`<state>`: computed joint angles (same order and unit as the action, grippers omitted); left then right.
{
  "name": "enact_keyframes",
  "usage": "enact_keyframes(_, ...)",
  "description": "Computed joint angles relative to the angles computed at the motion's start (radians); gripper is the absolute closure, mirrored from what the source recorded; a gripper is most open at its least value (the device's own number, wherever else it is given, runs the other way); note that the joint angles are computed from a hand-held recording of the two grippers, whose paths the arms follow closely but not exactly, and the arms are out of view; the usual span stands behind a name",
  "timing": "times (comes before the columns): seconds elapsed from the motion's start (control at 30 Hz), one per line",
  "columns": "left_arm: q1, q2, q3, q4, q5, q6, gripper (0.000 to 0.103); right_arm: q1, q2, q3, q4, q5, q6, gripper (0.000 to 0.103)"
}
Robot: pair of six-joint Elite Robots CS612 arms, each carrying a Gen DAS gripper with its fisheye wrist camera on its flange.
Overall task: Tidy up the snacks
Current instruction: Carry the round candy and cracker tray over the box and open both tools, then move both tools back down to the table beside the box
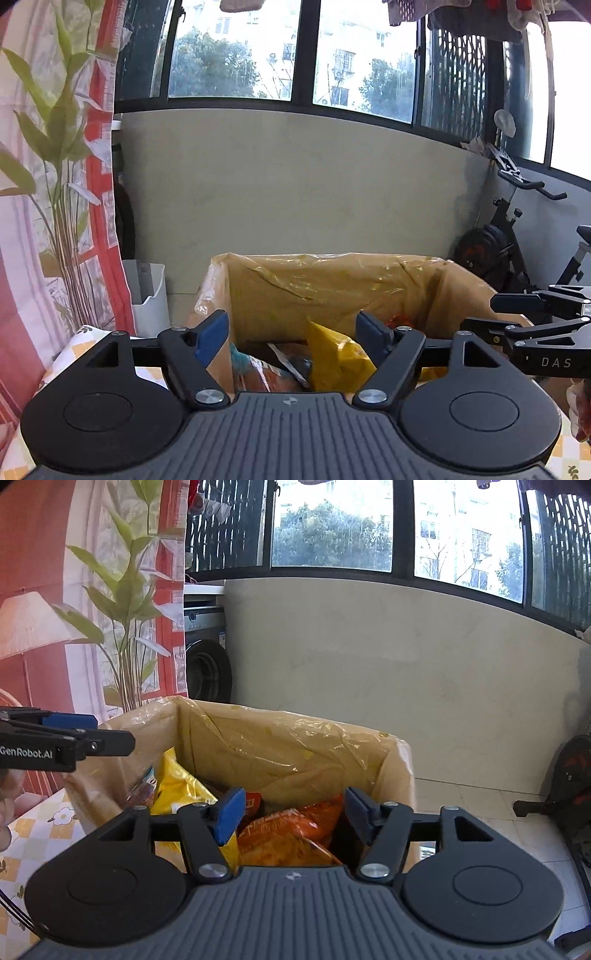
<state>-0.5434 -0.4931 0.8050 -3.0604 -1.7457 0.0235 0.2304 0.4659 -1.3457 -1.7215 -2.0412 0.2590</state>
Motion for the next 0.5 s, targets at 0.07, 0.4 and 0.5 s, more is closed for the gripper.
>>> enact_keyframes(0.07, -0.001, -0.02, 0.042, -0.032, 0.002, 0.004, 0.025, 0.004, 0.01, -0.023, 0.005, -0.004, 0.0, 0.04)
enact_keyframes(0.4, -0.009, -0.097, 0.24, -0.177, -0.015, -0.038, 0.025, 0.029, 0.078, -0.146, 0.013, -0.01, -0.009, 0.04)
enact_keyframes(0.5, -0.012, -0.106, 0.276, -0.195, -0.03, -0.05, 0.025, 0.032, 0.095, -0.176, 0.015, -0.005, 0.002, 0.04)
